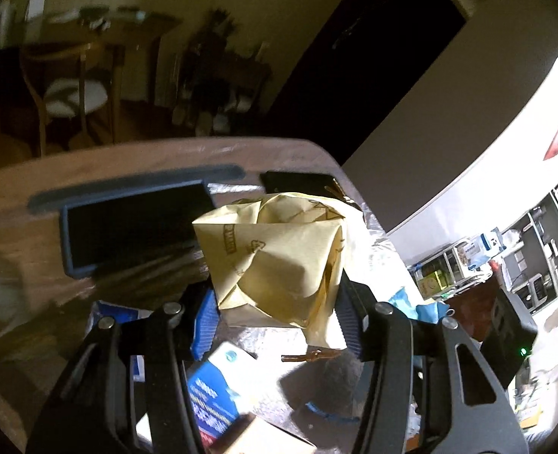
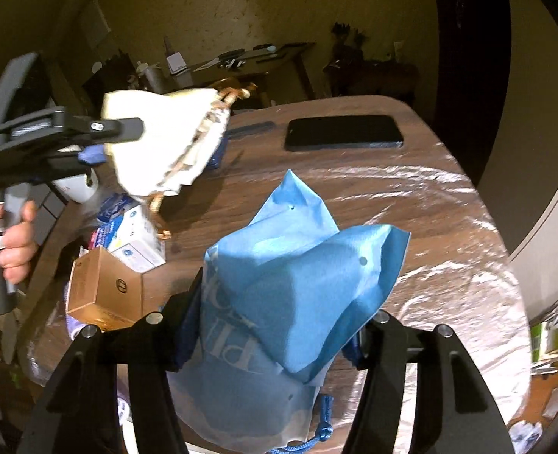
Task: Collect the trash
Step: 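Carry the blue bag and yellow bag over the white bin with both tools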
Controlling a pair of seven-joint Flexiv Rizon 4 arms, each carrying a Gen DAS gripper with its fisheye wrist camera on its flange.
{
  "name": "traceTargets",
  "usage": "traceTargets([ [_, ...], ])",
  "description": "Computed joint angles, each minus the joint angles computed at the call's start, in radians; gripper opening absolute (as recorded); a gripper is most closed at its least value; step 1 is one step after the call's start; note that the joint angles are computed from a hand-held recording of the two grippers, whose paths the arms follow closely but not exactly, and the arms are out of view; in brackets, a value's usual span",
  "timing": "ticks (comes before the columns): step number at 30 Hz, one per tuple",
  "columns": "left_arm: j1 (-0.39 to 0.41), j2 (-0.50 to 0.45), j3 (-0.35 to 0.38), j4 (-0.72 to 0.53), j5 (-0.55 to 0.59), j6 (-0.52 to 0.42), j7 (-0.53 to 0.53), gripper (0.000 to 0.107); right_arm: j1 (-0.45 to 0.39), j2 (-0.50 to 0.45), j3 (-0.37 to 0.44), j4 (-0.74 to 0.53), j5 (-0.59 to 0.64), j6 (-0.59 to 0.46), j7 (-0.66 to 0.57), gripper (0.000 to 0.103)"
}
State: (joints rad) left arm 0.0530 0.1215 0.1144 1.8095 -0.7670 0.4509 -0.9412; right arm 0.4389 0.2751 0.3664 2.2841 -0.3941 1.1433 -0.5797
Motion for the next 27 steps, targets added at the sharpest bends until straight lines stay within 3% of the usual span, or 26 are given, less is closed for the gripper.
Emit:
traceTargets([
  [4,-0.021,0.085,0.009,0.068,-0.009,0.085,0.029,0.054,-0.003,0.021,0.001,0.004,-0.002,-0.014,-0.011,0.058],
  [11,-0.051,0.229,0.037,0.182,0.072,0.22,0.028,0.054,0.007,0.057,0.002,0.007,0.019,-0.026,-0.064,0.058],
  [20,-0.047,0.358,0.085,0.275,0.161,0.275,-0.049,0.054,0.028,0.077,0.012,-0.003,0.051,-0.014,-0.135,0.058],
  [27,-0.013,0.46,0.101,0.326,0.285,0.301,-0.11,0.054,0.026,0.1,0.04,-0.004,0.009,-0.05,-0.153,0.058],
])
